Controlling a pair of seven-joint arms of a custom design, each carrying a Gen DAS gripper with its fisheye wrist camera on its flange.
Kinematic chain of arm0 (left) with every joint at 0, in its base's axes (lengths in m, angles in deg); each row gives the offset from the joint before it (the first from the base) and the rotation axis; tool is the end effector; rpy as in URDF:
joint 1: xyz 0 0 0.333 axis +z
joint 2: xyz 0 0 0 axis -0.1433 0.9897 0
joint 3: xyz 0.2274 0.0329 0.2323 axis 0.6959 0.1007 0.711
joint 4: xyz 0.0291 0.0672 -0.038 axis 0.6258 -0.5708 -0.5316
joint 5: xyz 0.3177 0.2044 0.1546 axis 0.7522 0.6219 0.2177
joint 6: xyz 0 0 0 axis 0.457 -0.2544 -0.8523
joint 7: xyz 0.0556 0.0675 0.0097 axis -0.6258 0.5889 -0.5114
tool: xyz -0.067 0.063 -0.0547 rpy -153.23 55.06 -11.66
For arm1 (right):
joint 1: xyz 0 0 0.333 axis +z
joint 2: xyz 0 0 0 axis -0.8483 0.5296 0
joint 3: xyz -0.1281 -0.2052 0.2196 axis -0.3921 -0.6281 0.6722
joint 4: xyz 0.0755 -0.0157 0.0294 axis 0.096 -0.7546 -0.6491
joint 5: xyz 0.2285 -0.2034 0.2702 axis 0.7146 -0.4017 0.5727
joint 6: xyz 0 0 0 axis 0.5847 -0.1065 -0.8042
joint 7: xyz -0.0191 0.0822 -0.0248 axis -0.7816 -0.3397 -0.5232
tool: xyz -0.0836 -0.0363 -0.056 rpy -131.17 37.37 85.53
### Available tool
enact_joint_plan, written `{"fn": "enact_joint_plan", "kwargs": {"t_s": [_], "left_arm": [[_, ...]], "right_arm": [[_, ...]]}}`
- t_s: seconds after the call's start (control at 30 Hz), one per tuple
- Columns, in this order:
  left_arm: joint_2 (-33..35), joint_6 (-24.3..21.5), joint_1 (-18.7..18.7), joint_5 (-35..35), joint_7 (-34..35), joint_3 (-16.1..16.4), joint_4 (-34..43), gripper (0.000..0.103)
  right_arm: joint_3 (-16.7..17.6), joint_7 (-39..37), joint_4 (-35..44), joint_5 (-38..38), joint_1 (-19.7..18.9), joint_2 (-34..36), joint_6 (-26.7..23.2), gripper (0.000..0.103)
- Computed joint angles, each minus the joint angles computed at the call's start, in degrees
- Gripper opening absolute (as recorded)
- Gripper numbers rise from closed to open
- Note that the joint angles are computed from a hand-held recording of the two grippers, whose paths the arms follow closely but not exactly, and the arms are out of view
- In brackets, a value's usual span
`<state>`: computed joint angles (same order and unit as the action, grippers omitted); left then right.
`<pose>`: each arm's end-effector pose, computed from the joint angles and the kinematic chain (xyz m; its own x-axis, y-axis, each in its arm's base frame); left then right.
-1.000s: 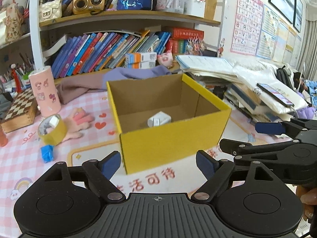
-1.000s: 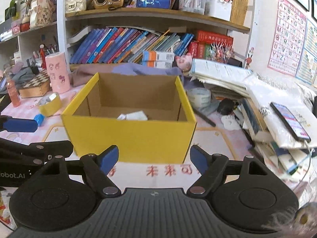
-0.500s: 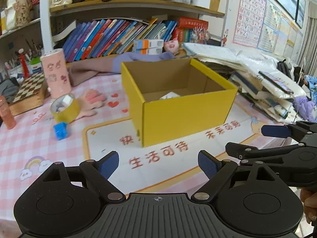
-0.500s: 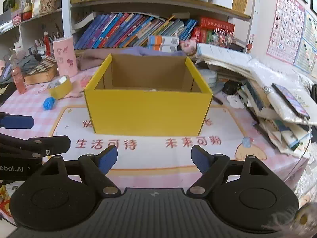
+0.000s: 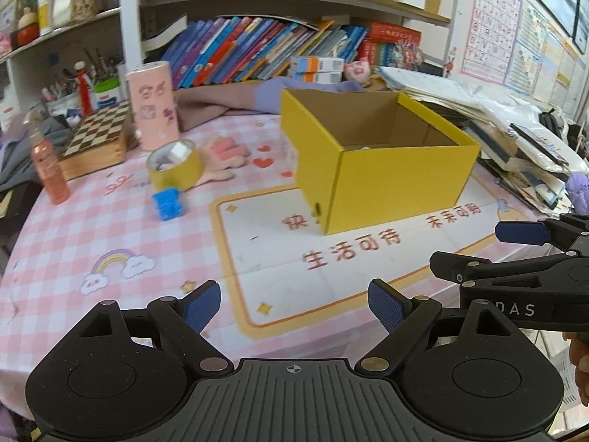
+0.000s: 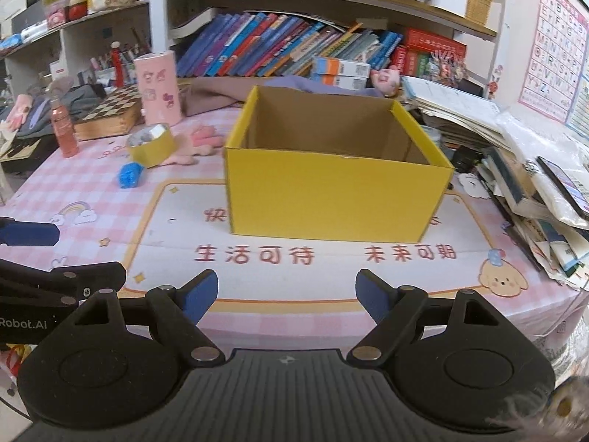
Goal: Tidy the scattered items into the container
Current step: 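Withdraw both open tools from the yellow box back toward the table items, then grasp the blue wrapped block with the left tool while the right tool grasps the yellow tape roll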
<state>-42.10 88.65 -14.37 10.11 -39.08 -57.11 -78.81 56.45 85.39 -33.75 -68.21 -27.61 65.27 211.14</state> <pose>0.5789 -0.1827 0.4740 0.0054 -0.9985 0.0543 -0.6953 -0.0428 -0.7174 0.6194 0.3269 0.4776 0.3588 -0.9325 0.0412 -0.6134 -0.2688 -0.7426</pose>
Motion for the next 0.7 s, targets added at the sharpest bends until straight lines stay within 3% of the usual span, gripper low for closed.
{"fn": "enact_joint_plan", "kwargs": {"t_s": [0.4,0.7], "left_arm": [[-4.87,0.50,2.67,1.60,-1.41,-0.07,-5.69,0.090],[-9.05,-0.74,5.41,5.15,-6.00,-0.92,-9.56,0.090]], "right_arm": [[0.58,0.28,1.02,-0.47,2.46,0.79,0.22,0.084],[3.43,-5.49,2.25,3.81,2.45,1.94,1.13,0.084]]}}
